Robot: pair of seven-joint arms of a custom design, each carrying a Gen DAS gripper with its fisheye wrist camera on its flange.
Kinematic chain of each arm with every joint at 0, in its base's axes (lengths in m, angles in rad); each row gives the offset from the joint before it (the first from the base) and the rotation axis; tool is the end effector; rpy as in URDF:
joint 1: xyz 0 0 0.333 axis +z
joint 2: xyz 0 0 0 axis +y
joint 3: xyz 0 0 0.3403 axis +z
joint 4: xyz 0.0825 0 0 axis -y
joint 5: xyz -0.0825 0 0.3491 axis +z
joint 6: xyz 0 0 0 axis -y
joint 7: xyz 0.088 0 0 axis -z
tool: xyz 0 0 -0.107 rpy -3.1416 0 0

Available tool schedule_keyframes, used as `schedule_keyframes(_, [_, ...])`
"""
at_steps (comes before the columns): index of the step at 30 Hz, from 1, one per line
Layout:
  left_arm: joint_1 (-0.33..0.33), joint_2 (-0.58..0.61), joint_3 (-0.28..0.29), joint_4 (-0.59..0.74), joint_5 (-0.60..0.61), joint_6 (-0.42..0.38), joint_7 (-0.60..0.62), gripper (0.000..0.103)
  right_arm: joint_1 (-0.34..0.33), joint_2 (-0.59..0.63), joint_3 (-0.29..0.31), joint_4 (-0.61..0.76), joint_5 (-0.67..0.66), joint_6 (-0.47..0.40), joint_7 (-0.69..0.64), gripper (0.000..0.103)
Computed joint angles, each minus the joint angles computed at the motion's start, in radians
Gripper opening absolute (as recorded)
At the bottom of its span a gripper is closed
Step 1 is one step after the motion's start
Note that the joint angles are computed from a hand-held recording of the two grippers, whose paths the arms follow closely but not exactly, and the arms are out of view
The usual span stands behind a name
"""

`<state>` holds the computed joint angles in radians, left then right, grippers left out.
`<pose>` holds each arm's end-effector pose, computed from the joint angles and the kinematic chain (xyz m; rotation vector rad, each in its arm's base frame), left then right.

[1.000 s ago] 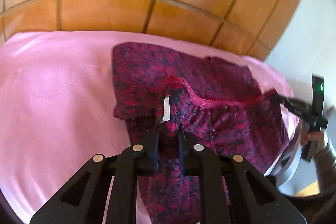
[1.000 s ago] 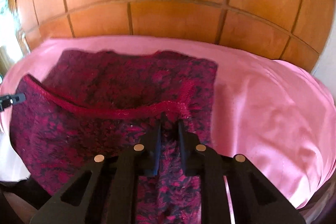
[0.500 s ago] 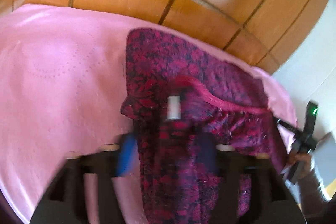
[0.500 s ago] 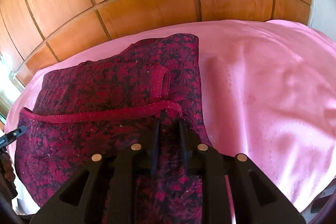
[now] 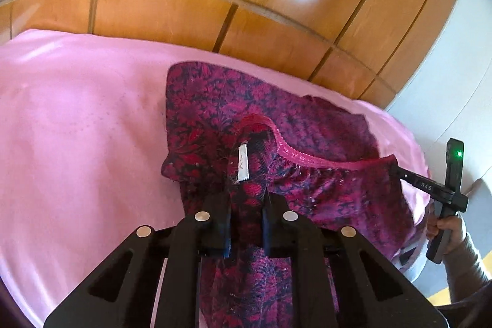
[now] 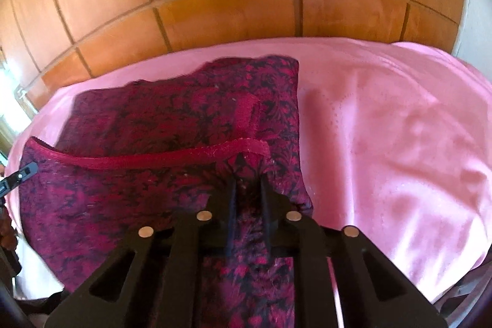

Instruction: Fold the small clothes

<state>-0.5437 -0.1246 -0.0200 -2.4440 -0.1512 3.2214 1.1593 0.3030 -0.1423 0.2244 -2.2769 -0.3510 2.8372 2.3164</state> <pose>0.4211 -0.2495 0.5057 -1.8820 1.8759 -1.2494 0.4273 0.2756 0.5348 -1.8182 1.6635 -0.4470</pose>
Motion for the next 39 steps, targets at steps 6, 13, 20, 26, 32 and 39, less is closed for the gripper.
schedule_keyframes(6, [0.241, -0.098, -0.223, -0.050, 0.149, 0.027, -0.144, 0.013, 0.011, -0.119, 0.008, -0.040, 0.118, 0.069, -0.096, 0.012])
schedule_keyframes(13, [0.524, -0.034, -0.428, 0.090, 0.362, -0.024, -0.296, 0.013, -0.064, -0.029, 0.062, 0.087, 0.107, 0.096, -0.112, 0.012])
schedule_keyframes(20, [0.650, 0.171, -0.490, 0.355, 0.679, -0.174, -0.509, 0.013, -0.034, 0.173, -0.015, 0.308, 0.008, 0.049, -0.015, 0.011])
schedule_keyframes(26, [0.551, 0.325, -0.387, 0.547, 0.719, -0.301, -0.522, 0.013, 0.052, 0.327, -0.115, 0.513, -0.088, -0.058, 0.032, 0.011])
schedule_keyframes(32, [0.454, 0.466, -0.297, 0.720, 0.681, -0.432, -0.481, 0.013, 0.139, 0.486, -0.216, 0.705, -0.102, -0.204, 0.010, 0.010])
schedule_keyframes(39, [0.419, 0.584, -0.258, 0.817, 0.511, -0.542, -0.364, 0.014, 0.156, 0.638, -0.261, 0.856, 0.052, -0.342, -0.098, 0.008])
